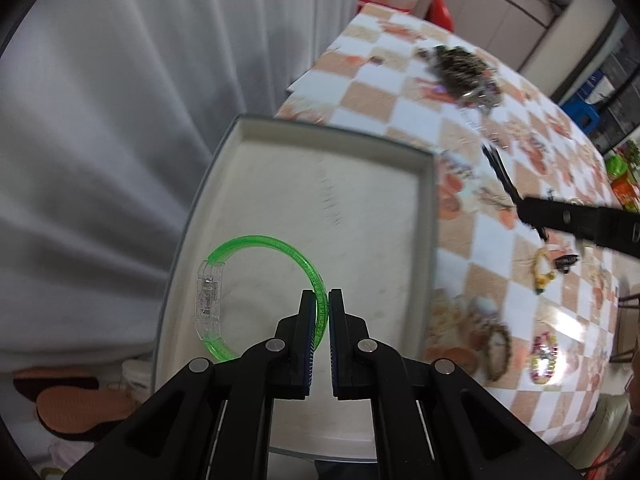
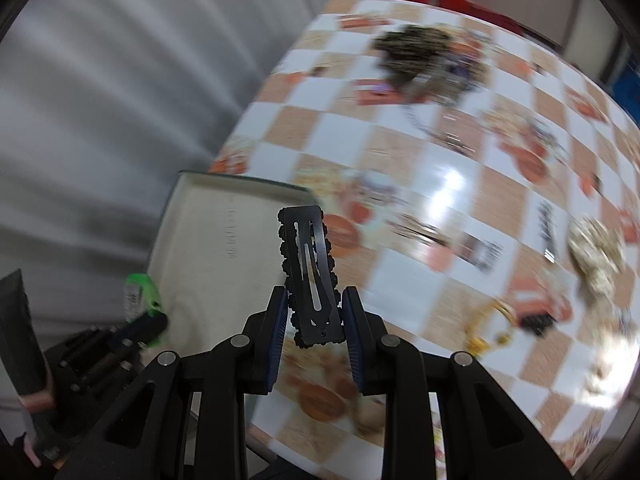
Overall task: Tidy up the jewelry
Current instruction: 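Carry both items to the white tray and release the black clip from the right tool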
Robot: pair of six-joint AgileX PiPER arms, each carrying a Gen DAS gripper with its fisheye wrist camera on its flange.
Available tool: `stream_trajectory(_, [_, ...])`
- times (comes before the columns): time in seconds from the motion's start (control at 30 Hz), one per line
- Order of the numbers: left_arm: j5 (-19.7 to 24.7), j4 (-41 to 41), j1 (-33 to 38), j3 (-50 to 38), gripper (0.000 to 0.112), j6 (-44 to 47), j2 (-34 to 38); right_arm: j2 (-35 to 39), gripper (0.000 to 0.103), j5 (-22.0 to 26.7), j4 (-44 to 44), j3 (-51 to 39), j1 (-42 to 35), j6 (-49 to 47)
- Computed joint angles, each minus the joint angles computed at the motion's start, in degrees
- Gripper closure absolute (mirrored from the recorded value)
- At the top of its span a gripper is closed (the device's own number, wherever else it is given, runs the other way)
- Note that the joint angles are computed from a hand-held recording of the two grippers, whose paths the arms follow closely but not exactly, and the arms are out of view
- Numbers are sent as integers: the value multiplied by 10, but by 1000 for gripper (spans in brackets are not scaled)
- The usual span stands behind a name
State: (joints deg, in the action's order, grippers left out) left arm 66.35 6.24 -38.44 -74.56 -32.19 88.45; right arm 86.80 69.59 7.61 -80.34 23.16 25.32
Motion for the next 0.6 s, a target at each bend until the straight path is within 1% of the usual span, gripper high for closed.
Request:
stream_trajectory(0.1, [-17, 9, 8, 33, 101, -6, 0, 56, 73, -8, 0, -42, 32, -3])
stream_trajectory(0.23, [-39, 13, 15, 63, 101, -11, 12, 119, 73, -13, -3, -82, 55, -8])
stream_trajectory(0.43, [-61, 20, 16, 91, 101, -17, 28, 186, 73, -19, -1, -113, 69, -14])
stream_trajectory(0.6, [-67, 37, 4, 100, 101, -35, 40, 211, 73, -23, -11, -115, 79, -9])
